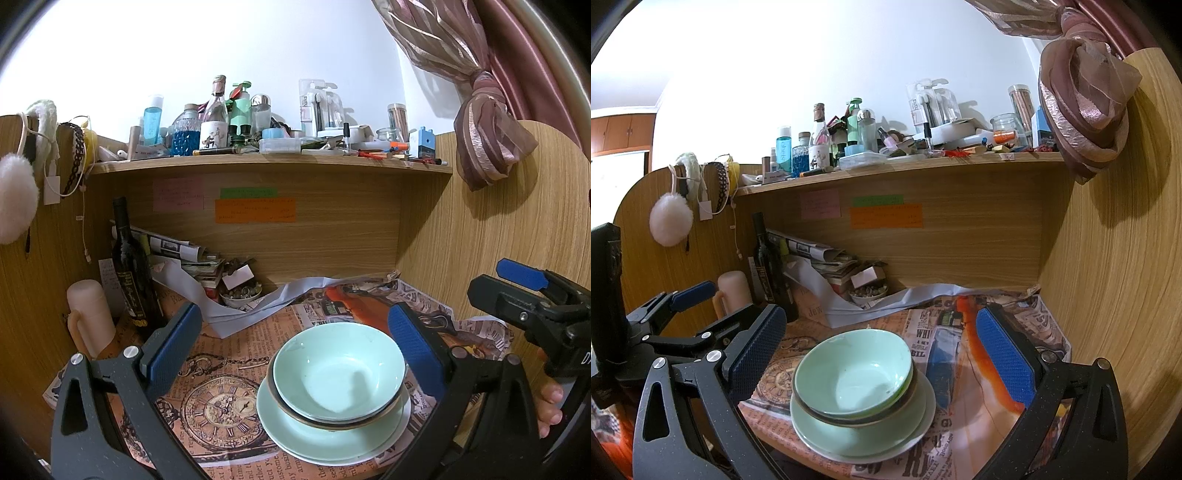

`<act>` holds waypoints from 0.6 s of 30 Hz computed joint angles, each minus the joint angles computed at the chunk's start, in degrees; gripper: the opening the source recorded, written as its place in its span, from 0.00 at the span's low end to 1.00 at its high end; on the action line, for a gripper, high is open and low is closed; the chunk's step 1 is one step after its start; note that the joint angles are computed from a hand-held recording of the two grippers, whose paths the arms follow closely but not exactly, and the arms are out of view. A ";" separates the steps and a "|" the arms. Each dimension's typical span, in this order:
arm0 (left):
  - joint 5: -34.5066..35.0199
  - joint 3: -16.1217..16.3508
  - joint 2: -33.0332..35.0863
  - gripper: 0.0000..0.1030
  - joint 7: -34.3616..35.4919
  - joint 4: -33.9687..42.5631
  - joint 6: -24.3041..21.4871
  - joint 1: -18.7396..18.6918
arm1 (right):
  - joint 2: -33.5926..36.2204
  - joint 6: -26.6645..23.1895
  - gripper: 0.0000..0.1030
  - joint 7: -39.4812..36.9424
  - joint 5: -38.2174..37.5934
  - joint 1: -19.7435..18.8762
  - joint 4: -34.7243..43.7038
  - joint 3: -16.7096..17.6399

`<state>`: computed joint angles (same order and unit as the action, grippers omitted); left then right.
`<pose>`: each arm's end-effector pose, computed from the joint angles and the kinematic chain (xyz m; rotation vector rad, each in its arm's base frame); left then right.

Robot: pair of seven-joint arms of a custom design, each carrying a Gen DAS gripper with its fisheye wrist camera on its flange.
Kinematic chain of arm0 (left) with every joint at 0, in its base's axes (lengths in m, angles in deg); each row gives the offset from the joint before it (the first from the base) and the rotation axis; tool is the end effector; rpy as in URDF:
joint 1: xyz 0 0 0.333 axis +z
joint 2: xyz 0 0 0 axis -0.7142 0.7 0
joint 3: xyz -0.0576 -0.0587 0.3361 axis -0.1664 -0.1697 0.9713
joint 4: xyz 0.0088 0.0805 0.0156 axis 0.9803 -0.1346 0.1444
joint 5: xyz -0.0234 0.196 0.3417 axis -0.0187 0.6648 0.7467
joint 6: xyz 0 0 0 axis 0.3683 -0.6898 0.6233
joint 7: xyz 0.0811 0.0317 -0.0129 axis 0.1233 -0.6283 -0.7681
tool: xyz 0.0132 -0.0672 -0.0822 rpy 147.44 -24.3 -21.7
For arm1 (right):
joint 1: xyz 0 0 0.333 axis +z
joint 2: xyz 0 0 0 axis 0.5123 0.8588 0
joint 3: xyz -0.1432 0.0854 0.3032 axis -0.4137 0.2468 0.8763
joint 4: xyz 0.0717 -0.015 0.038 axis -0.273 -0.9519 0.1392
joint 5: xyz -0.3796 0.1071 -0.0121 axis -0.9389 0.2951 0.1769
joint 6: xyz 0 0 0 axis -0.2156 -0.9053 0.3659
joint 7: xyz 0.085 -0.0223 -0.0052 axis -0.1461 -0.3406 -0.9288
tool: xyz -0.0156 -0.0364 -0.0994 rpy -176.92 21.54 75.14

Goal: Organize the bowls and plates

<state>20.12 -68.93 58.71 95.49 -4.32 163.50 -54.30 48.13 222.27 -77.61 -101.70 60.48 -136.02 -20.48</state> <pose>0.7590 -0.3077 0.5842 -0.8591 1.9309 -1.5982 0.6460 0.3211 0.5912 -1.0980 1.5950 -1.2293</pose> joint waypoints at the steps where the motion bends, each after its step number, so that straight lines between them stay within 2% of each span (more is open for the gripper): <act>1: 0.02 0.00 0.00 1.00 -0.04 -0.01 -0.01 -0.01 | -0.02 0.04 1.00 0.02 -0.02 -0.01 -0.02 -0.01; 10: 0.32 0.32 -0.05 1.00 -0.58 0.03 0.00 -0.26 | 0.01 0.02 1.00 -0.05 0.01 -0.06 0.02 0.02; 18: 0.68 1.09 0.88 1.00 -1.57 1.93 -1.99 -0.85 | 0.05 -0.20 1.00 -0.20 0.35 0.07 0.09 0.00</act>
<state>20.80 -67.84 59.59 93.91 -2.39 161.51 -55.15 48.17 222.07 -77.82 -101.36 60.54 -135.93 -20.48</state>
